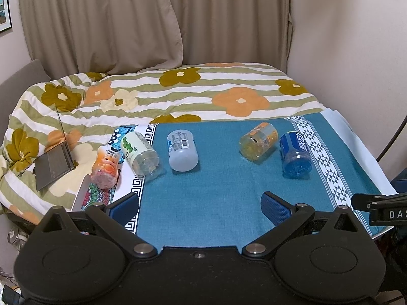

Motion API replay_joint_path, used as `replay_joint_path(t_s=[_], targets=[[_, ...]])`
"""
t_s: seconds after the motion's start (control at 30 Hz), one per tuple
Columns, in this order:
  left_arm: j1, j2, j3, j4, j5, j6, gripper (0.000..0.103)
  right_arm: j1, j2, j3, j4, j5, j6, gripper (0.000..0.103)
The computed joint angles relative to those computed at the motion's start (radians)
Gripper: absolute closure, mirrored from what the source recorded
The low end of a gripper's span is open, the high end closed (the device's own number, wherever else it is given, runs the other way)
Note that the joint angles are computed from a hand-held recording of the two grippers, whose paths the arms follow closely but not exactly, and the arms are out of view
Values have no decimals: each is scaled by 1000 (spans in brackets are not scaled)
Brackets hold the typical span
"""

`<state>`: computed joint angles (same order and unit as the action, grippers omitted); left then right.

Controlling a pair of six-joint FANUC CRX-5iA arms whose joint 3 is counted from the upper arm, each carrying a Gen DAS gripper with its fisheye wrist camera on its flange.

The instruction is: Flip cup upright

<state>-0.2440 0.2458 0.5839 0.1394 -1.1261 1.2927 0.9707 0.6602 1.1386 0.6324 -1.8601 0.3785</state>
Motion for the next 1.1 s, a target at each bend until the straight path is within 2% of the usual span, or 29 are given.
replay_joint_path(t_s=[0.53, 0.7, 0.9, 1.1], targets=[[2, -1, -3, 2, -2, -1, 0, -1, 8, 11, -4, -5, 4, 0], [-1, 9, 20, -8, -25, 10, 0, -5, 0, -1, -18, 5, 3, 0], [-22, 55, 112, -42, -88, 45, 0, -26, -81, -121, -52, 86, -44, 0], [-62, 122, 233, -107, -107, 102, 0, -53, -187, -294, -46, 197, -50, 0]])
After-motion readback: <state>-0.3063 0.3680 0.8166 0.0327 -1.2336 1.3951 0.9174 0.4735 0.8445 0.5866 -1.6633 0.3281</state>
